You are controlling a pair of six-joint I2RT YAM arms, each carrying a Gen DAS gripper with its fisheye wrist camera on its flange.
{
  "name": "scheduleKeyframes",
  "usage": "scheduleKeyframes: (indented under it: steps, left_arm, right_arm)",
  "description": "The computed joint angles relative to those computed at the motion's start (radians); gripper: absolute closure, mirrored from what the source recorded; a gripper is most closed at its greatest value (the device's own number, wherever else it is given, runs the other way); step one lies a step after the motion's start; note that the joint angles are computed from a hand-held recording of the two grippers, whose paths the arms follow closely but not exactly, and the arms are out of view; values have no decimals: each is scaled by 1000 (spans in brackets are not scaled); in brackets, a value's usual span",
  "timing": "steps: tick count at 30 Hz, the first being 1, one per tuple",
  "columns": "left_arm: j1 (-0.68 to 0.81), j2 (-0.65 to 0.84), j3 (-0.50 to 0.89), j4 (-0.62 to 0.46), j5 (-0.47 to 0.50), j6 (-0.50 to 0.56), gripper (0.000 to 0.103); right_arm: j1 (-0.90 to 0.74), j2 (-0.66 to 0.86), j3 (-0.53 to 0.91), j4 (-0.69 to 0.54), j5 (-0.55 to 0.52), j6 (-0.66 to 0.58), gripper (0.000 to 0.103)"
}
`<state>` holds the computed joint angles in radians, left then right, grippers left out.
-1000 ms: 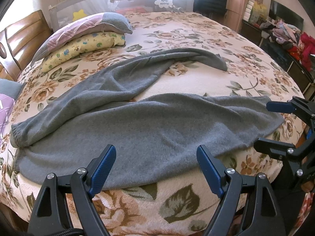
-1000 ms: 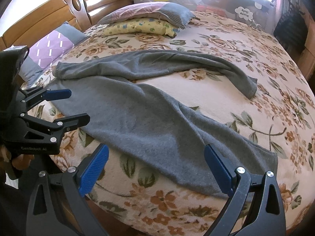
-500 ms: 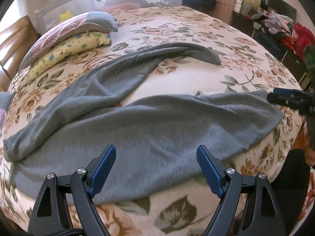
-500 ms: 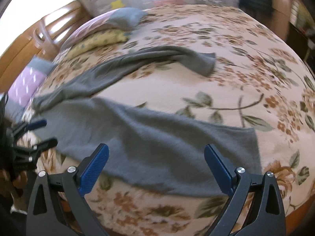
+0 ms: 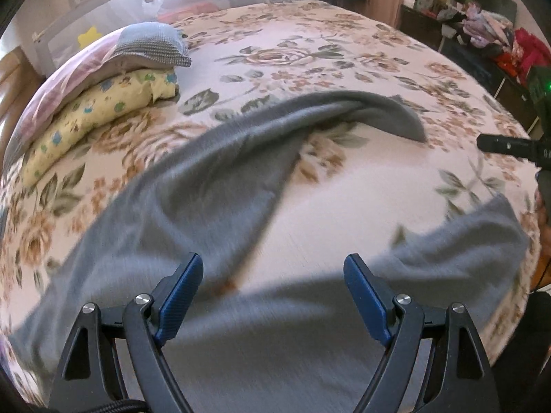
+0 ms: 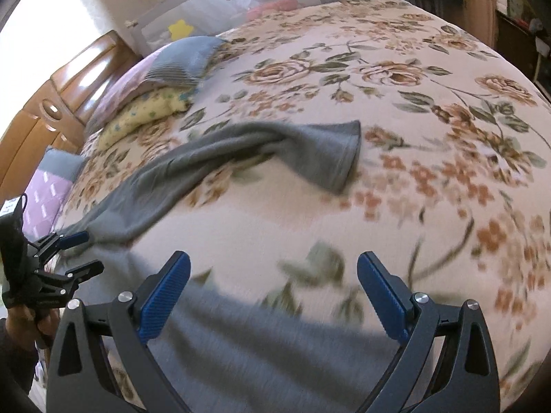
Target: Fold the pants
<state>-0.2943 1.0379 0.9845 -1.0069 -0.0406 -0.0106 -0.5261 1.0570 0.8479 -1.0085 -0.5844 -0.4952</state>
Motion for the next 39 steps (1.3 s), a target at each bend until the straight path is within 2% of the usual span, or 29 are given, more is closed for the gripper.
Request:
scheduleKeyframes:
  steps: [4,5,6,8,9,13,17,19,22,25,26,27,28,29,30,31,33,39]
  left_arm:
    - [64,135,54,91,12,120,19]
    - [84,176,77,118,15,163,19]
    - [96,209,98,136,14,187,19]
    - [135,298,165,166,48,245,19]
    - [147,334,192,177,53,258,19]
    - [199,542,360,189,105,302,20]
    - [247,747,531,139,167,341,20]
    - [254,801,564,118,172,364,20]
    - [237,855,558,128,108,414,21]
    - [218,873,519,156,72,445,23]
    - [219,873,519,157,80,437,29]
    - [226,878,535,134,113,433,45]
    - [231,878,548,109,149,435,53]
    - [228,872,546,107,151,434,68]
    - [220,852,531,111,139,437,88]
    - [211,833,517,110,126,444,95]
    - [197,786,481,115,116,455,96]
    - [200,676,432,67,169,456,97]
  right_arm:
    - [78,176,77,155,44,125,6]
    - [92,217,99,186,59,149,10]
    - [102,249,118,207,71,164,18]
    - [114,334,173,240,87,200,26]
    - [114,373,199,253,79,218,27]
    - [143,518,296,317,119,272,28]
    - [175,653,386,331,156,290,31]
    - [192,712,424,326,184,284,33]
    - [211,777,460,316,203,277,34]
    - [253,776,438,358,287,253,42]
    - [263,765,425,374,305,245,56]
    - [267,758,421,379,307,238,83]
    - [269,755,425,373,303,238,92]
    - [271,744,424,366,307,236,92]
    - [273,733,417,367,310,231,93]
    - [272,714,408,370,309,225,93]
    - [267,671,389,366,293,218,94]
    - [257,617,392,342,283,200,95]
